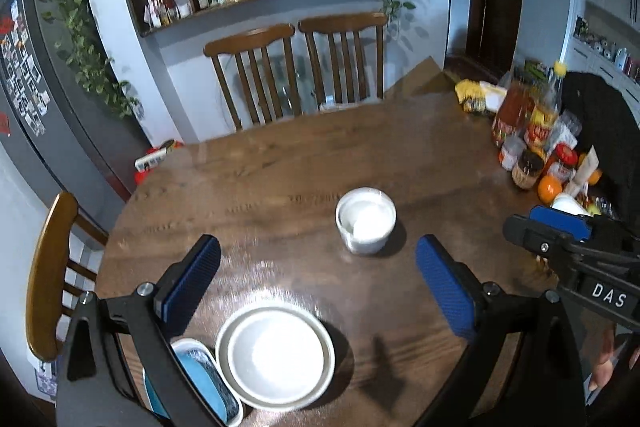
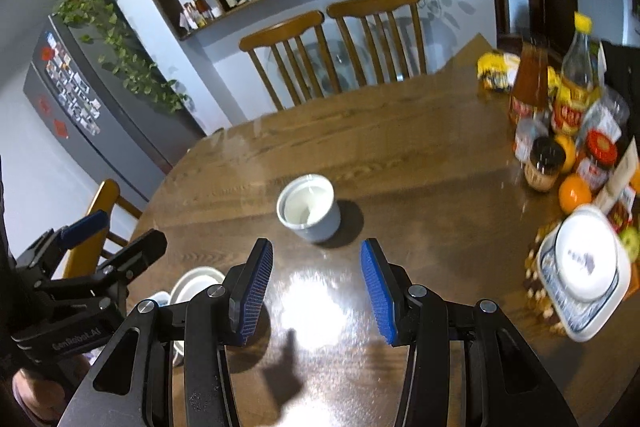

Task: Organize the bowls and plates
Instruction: 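Grasp the rim of the white ramekin with the left gripper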

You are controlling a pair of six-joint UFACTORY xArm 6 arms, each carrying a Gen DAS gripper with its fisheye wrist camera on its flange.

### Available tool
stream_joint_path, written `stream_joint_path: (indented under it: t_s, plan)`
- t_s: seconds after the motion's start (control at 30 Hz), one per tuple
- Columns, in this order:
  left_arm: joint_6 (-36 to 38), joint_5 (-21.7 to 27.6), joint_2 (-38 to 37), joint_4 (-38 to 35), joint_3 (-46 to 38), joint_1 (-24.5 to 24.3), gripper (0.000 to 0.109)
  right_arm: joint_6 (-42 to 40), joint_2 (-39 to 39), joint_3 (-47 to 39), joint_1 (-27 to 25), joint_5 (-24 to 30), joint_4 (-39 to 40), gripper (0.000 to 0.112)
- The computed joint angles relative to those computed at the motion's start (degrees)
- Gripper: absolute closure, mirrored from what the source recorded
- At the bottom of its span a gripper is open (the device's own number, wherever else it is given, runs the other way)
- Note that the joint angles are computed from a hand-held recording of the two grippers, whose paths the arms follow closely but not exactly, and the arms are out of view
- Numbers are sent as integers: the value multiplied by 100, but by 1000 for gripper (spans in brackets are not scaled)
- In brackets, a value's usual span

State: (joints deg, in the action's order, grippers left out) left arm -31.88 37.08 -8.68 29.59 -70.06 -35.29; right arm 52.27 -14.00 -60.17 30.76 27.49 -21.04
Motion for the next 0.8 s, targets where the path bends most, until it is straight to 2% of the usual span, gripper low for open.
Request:
stream_joint_path:
  t_s: [0.17, 0.37, 0.57, 0.8]
  plan:
    - [8, 13, 280, 96, -563, 50, 9, -105, 149, -503, -80, 193, -173, 66]
    - [-26, -34, 509, 91, -793, 117, 7, -94, 349, -830, -131, 279, -330, 65]
    - [85, 109, 814, -87, -858, 174, 7, -395, 636, -923, -212, 262, 54, 65]
    - [395, 524, 1430, -518, -1197, 309, 7, -825, 1139, -1113, -313, 385, 583, 65]
